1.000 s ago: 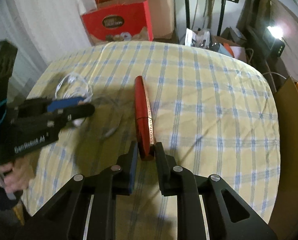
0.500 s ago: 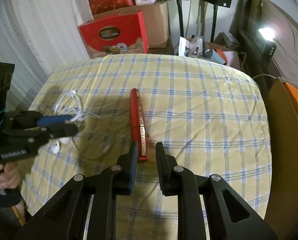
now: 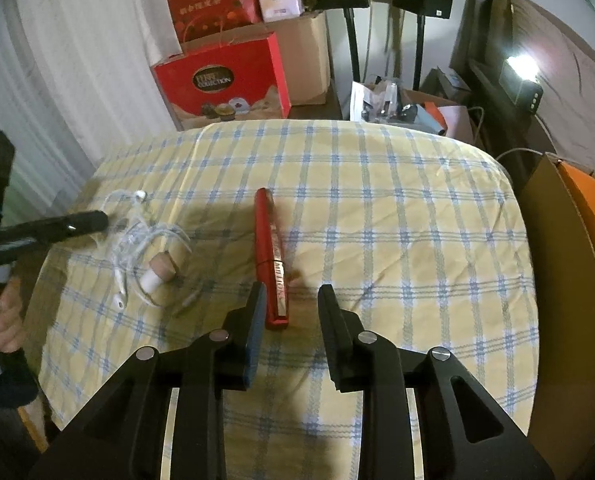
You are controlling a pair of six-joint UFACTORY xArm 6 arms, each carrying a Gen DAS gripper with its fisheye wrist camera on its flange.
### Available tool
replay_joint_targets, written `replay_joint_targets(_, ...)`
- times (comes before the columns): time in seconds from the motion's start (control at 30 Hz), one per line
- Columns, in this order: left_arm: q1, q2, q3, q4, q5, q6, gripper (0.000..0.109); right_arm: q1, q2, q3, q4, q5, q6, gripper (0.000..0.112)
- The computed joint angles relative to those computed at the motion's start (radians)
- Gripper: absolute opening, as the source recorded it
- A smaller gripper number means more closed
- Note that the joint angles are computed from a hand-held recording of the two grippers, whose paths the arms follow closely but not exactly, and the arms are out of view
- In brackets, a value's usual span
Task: Organize objects
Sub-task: 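Lift the red tube upright with the right gripper while the left holds the beige cylinder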
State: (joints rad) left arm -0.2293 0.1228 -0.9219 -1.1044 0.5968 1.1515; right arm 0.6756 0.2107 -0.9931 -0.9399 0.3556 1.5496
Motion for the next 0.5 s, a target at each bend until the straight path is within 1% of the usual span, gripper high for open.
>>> replay_joint_targets(0.03,-0.021,-0.004,0.006,0.019,-0.009,0.002,0.024,0.000,0.003,-0.002,0.001,-0.005,0.002,0.027)
replay_joint_targets(0.1,-0.081,0.004,0.016,0.055,-0.076,-0.025,0.024,0.004,0.012,-0.012,0.020,-0.002,-0.018,0.027)
replay_joint_targets(0.2,-0.138,0.036,0.006,0.091,-0.104,-0.045,0.024,0.009,0.015,-0.019,0.013,0.001,-0.017,0.027)
replay_joint_targets(0.23,-0.154,0.045,0.008,0.110,-0.127,-0.059,0.024,0.010,0.014,-0.019,0.012,0.003,-0.015,0.027)
replay_joint_targets(0.3,-0.193,0.060,0.023,0.167,-0.226,-0.114,0.024,0.011,0.013,-0.020,0.014,0.006,-0.016,0.027)
replay_joint_targets(0.33,-0.198,0.065,0.025,0.193,-0.242,-0.135,0.024,0.011,0.011,-0.019,0.013,0.007,-0.013,0.027)
replay_joint_targets(0.5,-0.173,0.084,0.008,0.158,-0.223,-0.104,0.024,0.007,0.002,-0.008,-0.003,0.002,0.012,0.027)
